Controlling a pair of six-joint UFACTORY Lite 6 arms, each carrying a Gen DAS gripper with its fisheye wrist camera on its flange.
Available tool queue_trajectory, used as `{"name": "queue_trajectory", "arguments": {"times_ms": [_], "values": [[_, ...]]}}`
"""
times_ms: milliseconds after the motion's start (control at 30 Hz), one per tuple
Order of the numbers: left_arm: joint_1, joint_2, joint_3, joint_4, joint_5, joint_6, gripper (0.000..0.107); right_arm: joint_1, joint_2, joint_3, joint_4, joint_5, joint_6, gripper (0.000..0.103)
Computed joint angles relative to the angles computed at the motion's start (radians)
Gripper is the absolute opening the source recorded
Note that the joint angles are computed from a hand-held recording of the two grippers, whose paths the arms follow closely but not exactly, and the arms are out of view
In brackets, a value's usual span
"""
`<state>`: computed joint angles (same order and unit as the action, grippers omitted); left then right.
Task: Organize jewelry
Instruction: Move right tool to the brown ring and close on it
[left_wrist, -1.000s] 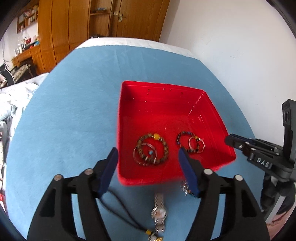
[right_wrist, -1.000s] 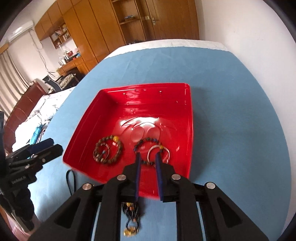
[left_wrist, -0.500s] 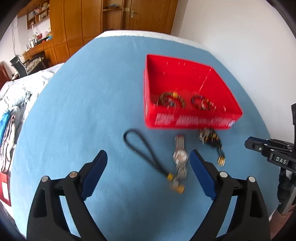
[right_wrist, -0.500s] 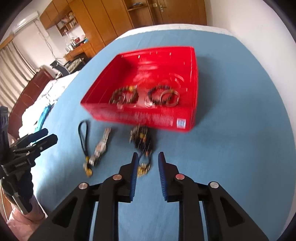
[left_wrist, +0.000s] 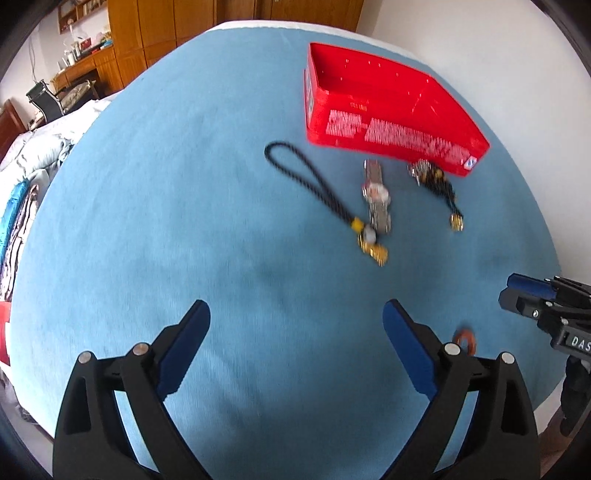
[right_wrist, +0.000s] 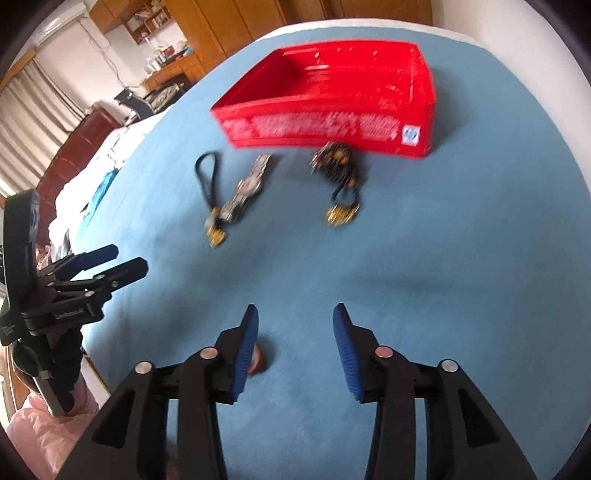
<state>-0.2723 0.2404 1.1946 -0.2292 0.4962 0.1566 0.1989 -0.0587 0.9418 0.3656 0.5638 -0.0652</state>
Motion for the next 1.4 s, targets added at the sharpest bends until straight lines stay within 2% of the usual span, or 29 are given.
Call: {"name": "queue_trajectory", "arguments": {"times_ms": [67, 300, 533, 867, 1000, 1067, 1200, 1400], "values": [[-0.007, -0.050, -0.064, 0.016, -0.019, -0.017, 0.094, 0.035, -0.014, -0.025, -0.005, 0.001, 0.029, 0.052], [-0.035, -0.153, -0.180, 0.073, -0.052, -0.083, 0.094, 0.114, -0.019, -0.054, -0.011, -0.001, 0.080, 0.052], [-0.027, -0.190, -0.228, 0.066, -0.059, -0.064, 0.094, 0.137, 0.020, -0.046, 0.005, -0.013, 0.090, 0.051], [-0.013, -0.195, -0.246, 0.045, -0.064, -0.034, 0.094, 0.187, 0.089, -0.005, -0.074, -0.030, 0.178, 0.044], [-0.014, -0.195, -0.245, 0.039, -0.064, -0.029, 0.094, 0.214, 0.121, 0.025, -0.159, -0.031, 0.253, 0.032], [-0.017, -0.194, -0.243, 0.044, -0.065, -0.033, 0.094, 0.230, 0.130, 0.033, -0.206, -0.032, 0.297, 0.030], [-0.019, -0.181, -0.232, 0.046, -0.063, -0.037, 0.094, 0.244, 0.125, 0.028, -0.246, -0.038, 0.337, 0.030], [-0.026, -0.141, -0.196, 0.037, -0.054, -0.043, 0.094, 0.213, 0.072, 0.001, -0.205, -0.032, 0.300, 0.029]]}}
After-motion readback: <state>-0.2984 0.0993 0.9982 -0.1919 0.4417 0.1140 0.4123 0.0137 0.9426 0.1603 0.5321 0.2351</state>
